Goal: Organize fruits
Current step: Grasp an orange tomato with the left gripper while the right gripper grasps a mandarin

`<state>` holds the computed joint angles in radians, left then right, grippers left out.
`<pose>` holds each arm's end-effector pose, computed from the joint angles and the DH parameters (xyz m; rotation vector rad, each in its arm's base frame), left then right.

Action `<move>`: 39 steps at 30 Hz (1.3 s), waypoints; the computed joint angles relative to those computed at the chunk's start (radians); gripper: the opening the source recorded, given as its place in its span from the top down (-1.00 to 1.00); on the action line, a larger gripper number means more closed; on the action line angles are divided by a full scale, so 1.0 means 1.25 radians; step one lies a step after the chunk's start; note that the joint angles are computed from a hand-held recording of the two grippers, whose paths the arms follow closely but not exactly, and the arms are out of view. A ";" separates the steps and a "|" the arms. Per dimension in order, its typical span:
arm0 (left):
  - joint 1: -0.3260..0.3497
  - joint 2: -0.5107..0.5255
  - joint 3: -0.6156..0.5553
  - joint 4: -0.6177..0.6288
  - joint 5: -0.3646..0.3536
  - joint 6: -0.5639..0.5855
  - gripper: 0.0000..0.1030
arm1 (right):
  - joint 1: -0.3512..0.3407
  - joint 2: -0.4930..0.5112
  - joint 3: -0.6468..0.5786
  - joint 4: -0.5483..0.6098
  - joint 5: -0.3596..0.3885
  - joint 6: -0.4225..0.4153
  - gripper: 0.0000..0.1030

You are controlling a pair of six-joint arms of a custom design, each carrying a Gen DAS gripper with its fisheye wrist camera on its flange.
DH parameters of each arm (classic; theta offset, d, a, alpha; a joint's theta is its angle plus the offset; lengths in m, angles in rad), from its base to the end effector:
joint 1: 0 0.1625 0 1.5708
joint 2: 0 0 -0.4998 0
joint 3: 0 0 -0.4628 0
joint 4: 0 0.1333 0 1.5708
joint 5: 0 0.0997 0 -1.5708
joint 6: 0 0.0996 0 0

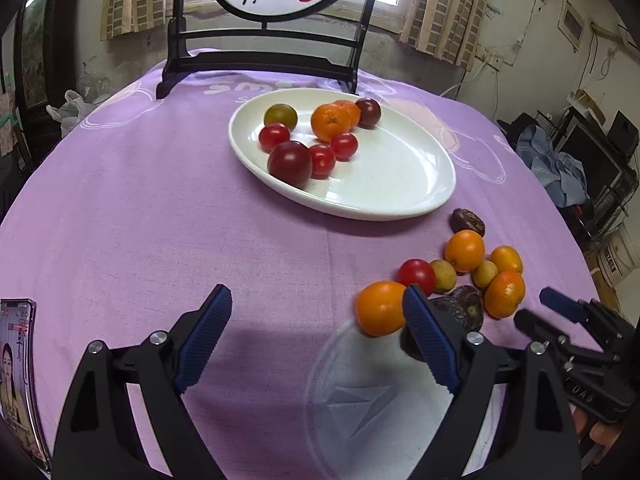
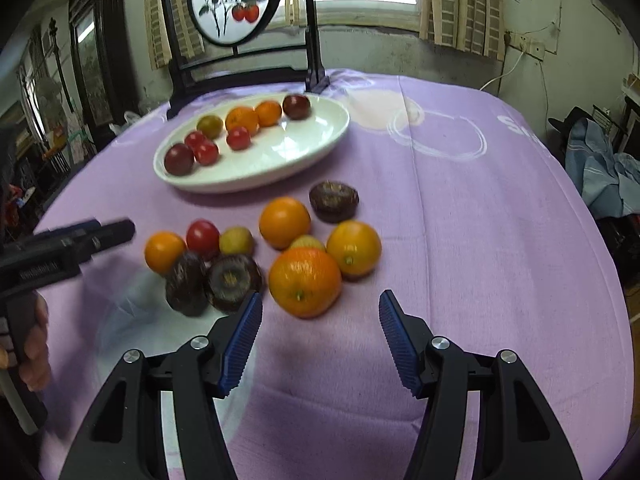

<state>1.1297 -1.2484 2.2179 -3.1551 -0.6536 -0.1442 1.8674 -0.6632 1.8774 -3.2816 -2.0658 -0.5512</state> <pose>-0.0370 -0.5759 0.2630 -0.0159 2.2673 -0.9999 0.2824 -0.6298 0.0070 0.8958 -2.3803 0.5569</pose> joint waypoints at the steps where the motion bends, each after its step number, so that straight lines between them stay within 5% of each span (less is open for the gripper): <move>1: 0.003 0.001 0.000 -0.012 0.002 0.012 -0.65 | 0.001 0.007 -0.004 0.002 -0.014 -0.002 -0.20; 10: 0.025 -0.029 -0.004 0.015 -0.041 -0.020 -0.66 | 0.001 0.051 -0.059 0.064 -0.035 0.027 -0.10; 12: 0.024 -0.029 -0.004 0.016 -0.045 -0.022 -0.66 | 0.001 0.054 -0.067 0.067 -0.029 0.036 0.13; 34: -0.015 0.028 -0.001 0.094 0.050 0.107 -0.66 | -0.017 -0.008 0.018 0.029 0.064 0.047 0.15; 39: 0.001 0.039 -0.010 0.092 0.011 0.113 -0.41 | -0.019 -0.017 0.023 0.031 0.081 0.045 0.15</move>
<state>1.1312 -1.1995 2.2055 -3.0400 -0.6397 -0.0027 1.8435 -0.6850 1.9063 -3.2430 -1.9644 -0.4946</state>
